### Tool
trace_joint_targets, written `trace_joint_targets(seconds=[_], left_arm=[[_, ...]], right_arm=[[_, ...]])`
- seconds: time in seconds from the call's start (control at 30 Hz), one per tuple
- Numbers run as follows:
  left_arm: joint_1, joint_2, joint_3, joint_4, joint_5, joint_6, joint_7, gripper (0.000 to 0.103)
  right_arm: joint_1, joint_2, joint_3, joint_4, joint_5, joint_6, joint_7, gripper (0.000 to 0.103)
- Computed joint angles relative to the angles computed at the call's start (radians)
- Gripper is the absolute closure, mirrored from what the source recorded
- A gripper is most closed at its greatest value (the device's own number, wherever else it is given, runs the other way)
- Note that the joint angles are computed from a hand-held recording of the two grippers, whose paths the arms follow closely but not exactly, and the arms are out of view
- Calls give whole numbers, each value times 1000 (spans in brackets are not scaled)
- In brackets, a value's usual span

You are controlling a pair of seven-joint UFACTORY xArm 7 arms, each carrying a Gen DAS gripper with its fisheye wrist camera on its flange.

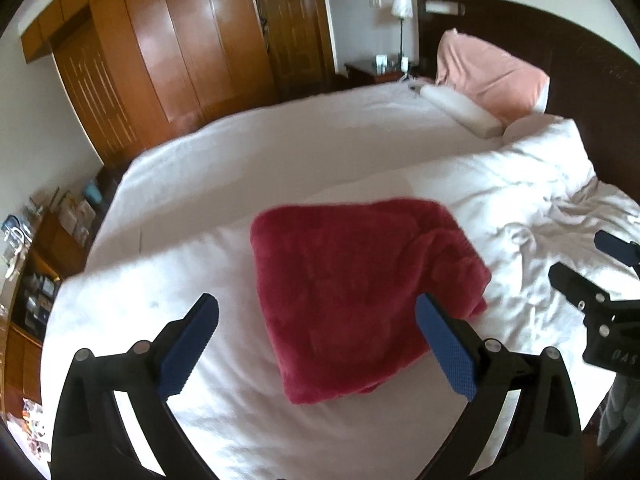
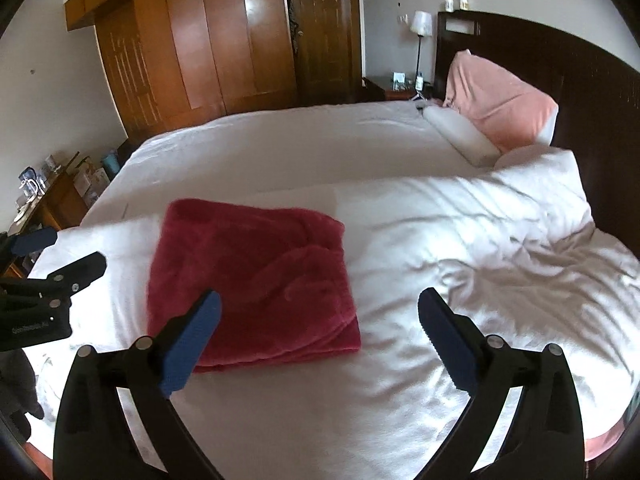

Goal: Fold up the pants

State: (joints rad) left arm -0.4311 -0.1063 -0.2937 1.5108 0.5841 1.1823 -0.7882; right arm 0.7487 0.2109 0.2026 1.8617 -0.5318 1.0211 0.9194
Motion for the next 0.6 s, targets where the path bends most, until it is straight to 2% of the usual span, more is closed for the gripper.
trace_joint_targets(seconds=[0.13,0.3,0.43,0.6], left_arm=[[-15,20,-33,72,105,104,-42,5],[-47,28,-33,124,148,175,-68,5],[-54,11,-29,121,150,181,-73,5],[-31,-19,-18,94,64,134,-66,5]], right_arm=[[26,21,3,71,-26,24,-24,3],[68,54,-9,150,-53,59,-55,3],[87,74,-22,184,-46,66,-70,3],[108,104,-36,226,-34,80,-94,3]])
